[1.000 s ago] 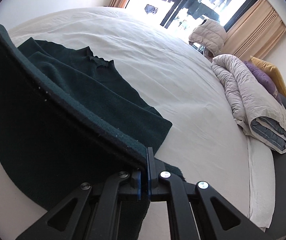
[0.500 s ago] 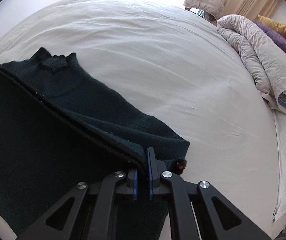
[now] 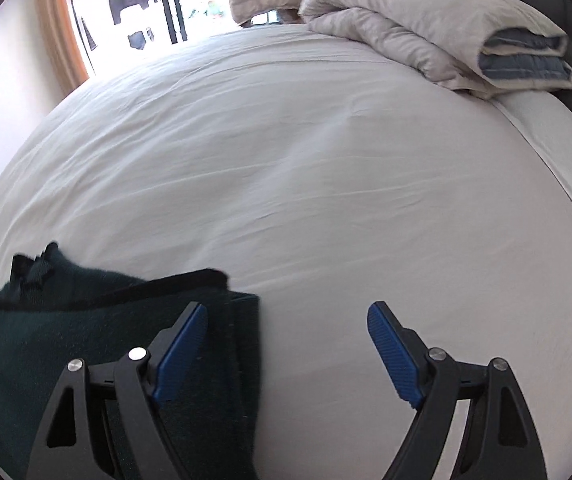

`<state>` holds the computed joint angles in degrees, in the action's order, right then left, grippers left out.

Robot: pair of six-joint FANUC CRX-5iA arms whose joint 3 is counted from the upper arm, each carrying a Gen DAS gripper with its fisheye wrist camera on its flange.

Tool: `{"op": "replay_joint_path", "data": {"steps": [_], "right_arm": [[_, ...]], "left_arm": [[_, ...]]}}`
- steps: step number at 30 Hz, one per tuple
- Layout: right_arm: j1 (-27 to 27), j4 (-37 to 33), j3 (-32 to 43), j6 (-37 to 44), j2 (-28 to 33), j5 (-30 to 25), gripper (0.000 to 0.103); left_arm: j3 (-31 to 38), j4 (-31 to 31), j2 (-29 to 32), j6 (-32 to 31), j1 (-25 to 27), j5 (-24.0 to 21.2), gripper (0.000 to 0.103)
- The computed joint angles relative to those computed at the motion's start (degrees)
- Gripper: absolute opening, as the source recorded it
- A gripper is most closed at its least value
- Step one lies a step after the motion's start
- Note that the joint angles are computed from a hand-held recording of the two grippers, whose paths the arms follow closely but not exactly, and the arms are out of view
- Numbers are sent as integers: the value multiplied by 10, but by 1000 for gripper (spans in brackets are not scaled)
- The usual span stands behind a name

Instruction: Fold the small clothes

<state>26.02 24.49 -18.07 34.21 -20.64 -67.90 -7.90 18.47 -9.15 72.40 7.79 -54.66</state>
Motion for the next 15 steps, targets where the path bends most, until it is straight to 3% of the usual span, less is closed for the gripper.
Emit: {"op": "replay_joint_path", "data": {"steps": [2,4,8,12,15], "right_arm": [[2,7,-12,-37,-29,0,84],[13,-2,-21,-42,-64,9,84],[87,3,-40,-20,-127,-3,84],[112,-75,-41,5,-159,-17,84],[127,-100,-44,8,-166,-43,78]], "left_arm": [[-8,5,-14,9,13,-1,12],[-6,-42,-36,51,15,5,12],[-53,30,-95,-6,38,6,12],[-83,48,-134,-31,24,-43,12],[-108,59,-155,-27,23,-80,12]]}}
